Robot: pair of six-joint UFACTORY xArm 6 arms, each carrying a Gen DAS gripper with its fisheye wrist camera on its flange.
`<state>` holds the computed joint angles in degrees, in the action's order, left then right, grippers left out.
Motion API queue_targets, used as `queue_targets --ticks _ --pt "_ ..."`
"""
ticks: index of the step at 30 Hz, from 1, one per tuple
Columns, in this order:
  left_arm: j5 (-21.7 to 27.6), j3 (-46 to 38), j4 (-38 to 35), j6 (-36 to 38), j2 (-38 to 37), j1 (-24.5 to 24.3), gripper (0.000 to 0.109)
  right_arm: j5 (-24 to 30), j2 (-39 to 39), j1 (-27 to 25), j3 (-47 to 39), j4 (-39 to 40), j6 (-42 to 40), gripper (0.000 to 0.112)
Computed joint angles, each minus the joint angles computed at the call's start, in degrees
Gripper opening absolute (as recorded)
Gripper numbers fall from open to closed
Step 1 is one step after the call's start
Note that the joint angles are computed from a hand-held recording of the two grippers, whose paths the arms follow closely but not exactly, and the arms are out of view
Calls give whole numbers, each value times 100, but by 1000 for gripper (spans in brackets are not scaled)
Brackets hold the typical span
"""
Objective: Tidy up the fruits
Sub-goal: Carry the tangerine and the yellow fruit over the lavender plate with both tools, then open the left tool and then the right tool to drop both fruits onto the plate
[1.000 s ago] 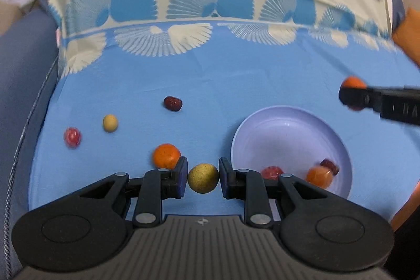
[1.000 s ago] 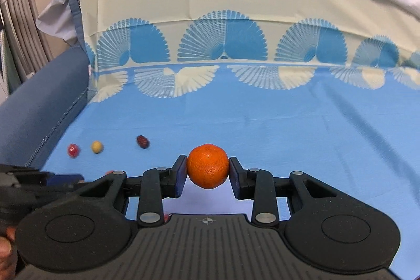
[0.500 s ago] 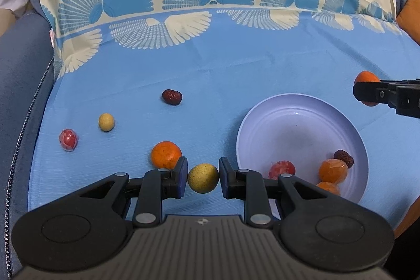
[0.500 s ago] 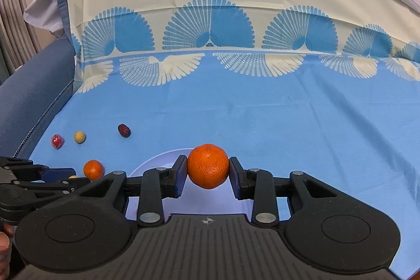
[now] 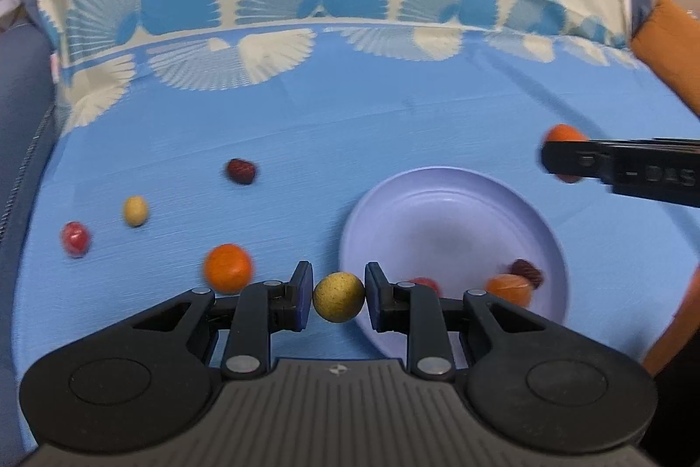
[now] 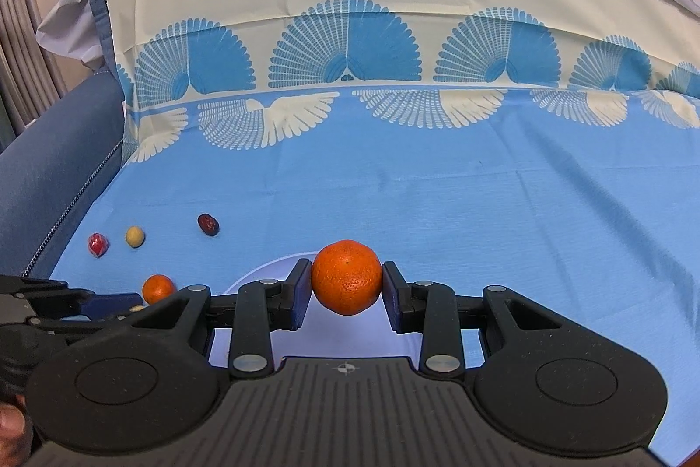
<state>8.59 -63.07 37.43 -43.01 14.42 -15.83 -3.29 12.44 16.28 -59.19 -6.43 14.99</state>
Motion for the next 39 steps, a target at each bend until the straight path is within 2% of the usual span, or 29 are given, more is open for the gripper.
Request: queue_targets --ticks 2,6,10,12,21,39 --pt "-125 -1 -233 278 50 -74 28 9 14 19 -10 118 -111 36" --pt "-314 45 -1407 1545 136 -285 28 107 62 1 -87 -70 31 36" --pt "-188 -5 -2339 2623 246 -461 28 192 108 4 -161 -192 90 36" --pt "-74 -53 -2479 2878 297 -518 28 212 131 17 -192 -215 75 36" --pt "12 -115 -1705 2511 372 -504 28 283 215 22 -312 -561 212 36" --pt "85 -141 -1305 2187 346 -494 28 444 224 8 -343 -987 410 36"
